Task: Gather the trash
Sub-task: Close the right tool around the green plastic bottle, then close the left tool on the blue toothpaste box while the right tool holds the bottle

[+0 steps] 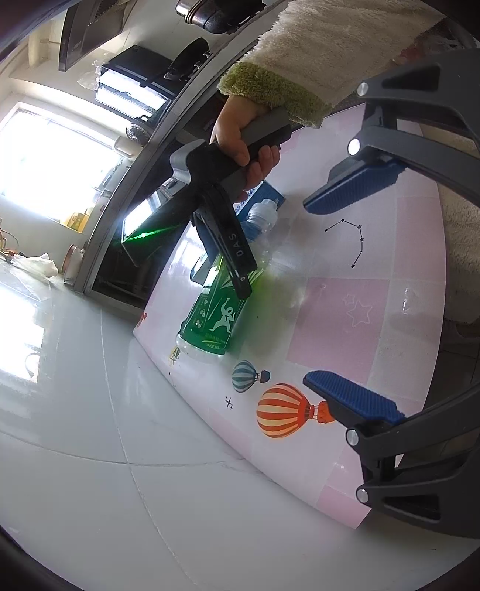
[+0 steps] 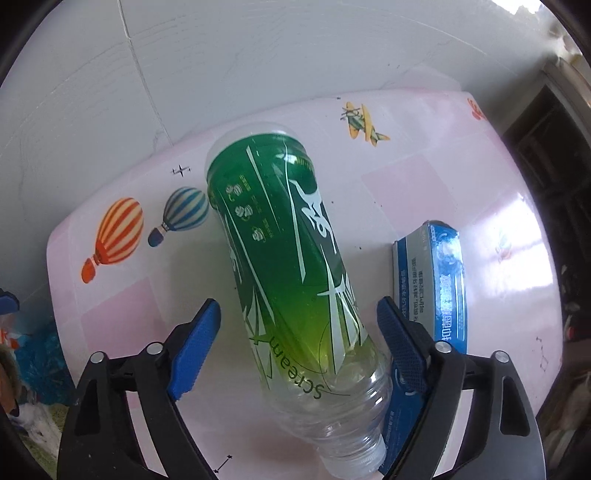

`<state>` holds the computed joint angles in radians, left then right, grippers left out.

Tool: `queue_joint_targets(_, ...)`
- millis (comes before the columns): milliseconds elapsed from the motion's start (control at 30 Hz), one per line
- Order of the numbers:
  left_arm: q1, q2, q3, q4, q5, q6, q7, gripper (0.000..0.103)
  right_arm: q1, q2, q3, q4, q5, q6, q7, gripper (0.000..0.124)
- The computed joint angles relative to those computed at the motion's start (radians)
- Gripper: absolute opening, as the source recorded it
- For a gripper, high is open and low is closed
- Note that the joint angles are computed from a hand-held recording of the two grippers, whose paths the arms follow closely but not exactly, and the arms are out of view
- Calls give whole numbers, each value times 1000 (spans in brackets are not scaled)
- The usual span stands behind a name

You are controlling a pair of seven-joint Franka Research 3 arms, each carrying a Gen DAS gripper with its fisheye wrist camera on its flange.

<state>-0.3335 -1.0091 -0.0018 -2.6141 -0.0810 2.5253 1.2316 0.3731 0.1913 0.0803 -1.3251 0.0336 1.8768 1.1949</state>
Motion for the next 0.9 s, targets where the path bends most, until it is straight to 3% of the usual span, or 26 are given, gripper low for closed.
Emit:
queue_joint_targets(200, 14, 0, -7, 6, 4, -9, -14, 84, -19, -107, 2, -144, 41, 62, 5, 63)
queue_joint_targets(367, 24, 11, -8, 10, 3, -8, -37, 84, -39, -332, 10, -427, 79, 149, -15, 60)
queue_joint_targets(533, 4, 64, -3, 36, -10, 23, -35, 84, -72, -587, 12, -687, 103, 174, -13, 59)
queue_joint_targets(767, -128, 317, 55, 200, -153, 107, 19, 84, -188, -816, -1, -865, 86, 102, 121, 59)
queue_joint_targets(900, -157, 520, 59, 349, -288, 163, 18, 84, -281, -896, -18, -930, 77, 102, 243, 59)
